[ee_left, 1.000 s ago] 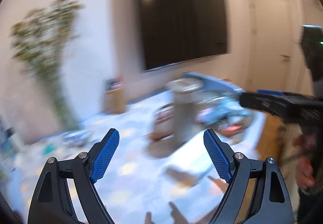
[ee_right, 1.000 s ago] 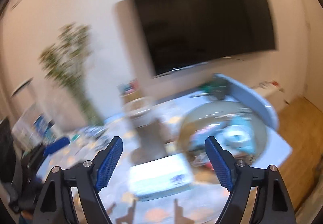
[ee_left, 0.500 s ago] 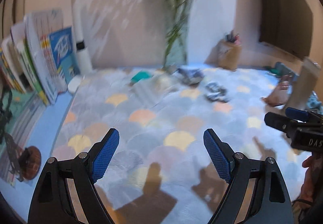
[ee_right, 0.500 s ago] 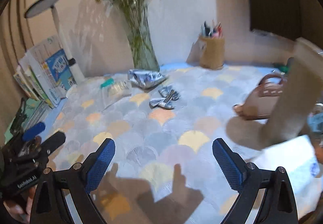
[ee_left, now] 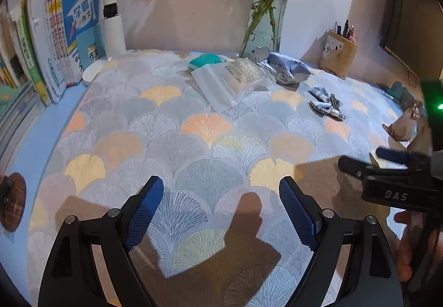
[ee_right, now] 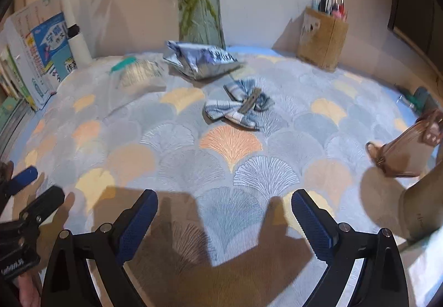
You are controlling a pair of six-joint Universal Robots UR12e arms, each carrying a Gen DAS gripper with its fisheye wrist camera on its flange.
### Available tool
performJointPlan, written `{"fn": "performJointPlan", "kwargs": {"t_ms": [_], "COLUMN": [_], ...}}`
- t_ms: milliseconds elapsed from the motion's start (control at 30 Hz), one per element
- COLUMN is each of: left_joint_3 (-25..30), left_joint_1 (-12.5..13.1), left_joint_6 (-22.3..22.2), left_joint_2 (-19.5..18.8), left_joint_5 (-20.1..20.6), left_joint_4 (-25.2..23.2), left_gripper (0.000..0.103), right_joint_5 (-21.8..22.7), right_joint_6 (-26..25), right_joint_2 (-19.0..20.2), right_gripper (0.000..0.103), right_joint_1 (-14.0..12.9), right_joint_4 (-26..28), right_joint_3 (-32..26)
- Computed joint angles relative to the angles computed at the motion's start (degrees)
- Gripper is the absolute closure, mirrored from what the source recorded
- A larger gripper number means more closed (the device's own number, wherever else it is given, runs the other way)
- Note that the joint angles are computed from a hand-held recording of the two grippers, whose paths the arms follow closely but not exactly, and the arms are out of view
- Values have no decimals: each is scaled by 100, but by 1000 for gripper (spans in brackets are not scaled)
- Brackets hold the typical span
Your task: Organize soft objects
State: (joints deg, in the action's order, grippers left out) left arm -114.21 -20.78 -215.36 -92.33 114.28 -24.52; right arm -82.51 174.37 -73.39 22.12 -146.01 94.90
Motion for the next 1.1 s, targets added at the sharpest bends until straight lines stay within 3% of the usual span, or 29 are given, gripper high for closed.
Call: {"fn": "performJointPlan", "kwargs": {"t_ms": [67, 200, 333, 433, 1100], "left_joint_3": [-27, -24, 8, 46, 164], "left_joint_1": [38, 79, 71, 57, 34], "left_joint_6": [-62, -113, -62, -19, 146], "left_joint_2": [21, 31, 11, -11, -62], "left_joint_5": [-66, -178, -206, -176, -104], "left_joint_4": [17, -71, -141, -231, -579], "left_gripper": [18, 18, 18, 18, 18], "right_joint_5": [26, -220, 383, 331, 380], "right_joint_6": [56, -137, -730, -684, -643], "right_joint_2": [69, 93, 75, 31, 26], "right_gripper": [6, 0, 0, 0, 0], "right_joint_1": [-18, 46, -132, -119, -115], "right_joint_4": [376, 371, 439, -31, 19], "right_joint_3": [-119, -122, -82, 116, 100]}}
